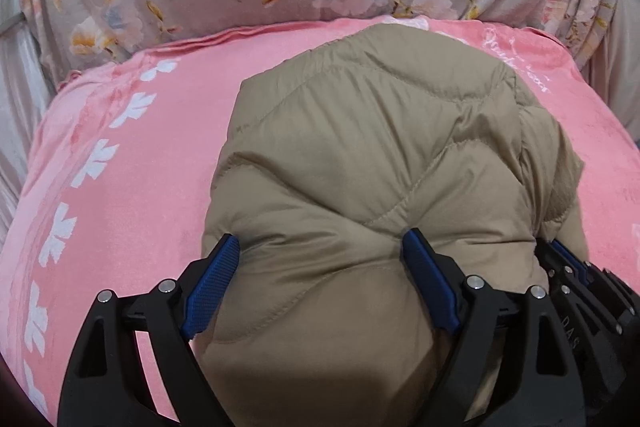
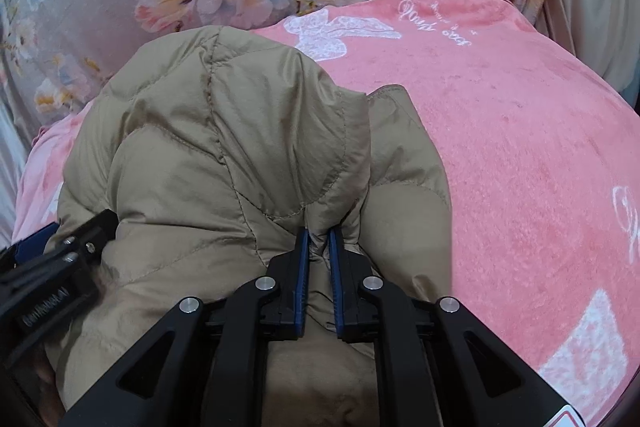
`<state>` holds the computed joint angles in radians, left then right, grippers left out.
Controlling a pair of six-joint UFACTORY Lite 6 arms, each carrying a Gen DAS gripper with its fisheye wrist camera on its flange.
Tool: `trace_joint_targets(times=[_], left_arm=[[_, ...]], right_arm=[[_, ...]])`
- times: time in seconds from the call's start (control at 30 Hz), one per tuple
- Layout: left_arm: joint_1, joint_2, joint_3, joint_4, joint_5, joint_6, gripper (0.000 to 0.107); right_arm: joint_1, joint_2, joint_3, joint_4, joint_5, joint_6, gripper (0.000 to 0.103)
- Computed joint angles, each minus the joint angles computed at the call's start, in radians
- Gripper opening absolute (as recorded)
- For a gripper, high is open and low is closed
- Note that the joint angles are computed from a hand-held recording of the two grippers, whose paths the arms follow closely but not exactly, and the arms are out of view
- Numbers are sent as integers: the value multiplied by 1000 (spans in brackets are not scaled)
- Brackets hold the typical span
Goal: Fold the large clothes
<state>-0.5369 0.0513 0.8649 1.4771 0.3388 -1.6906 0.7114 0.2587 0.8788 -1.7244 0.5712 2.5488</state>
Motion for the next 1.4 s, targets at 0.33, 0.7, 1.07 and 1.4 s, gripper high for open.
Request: trace_joint_targets(times=[0.33, 0.7, 1.07, 1.4], left_arm=[[268, -79, 288, -790, 59, 912, 83], [125, 360, 679, -816, 133, 858, 83], [86, 465, 662, -557, 74, 578, 88], [53, 486, 617, -275, 100, 296, 89]], right_arm=[[0, -391, 2, 467, 95, -527, 36], [-165, 179, 536, 638, -58, -855, 26], [-248, 199, 380, 231, -273, -369, 25], [-224, 242, 417, 256, -217, -400, 25]])
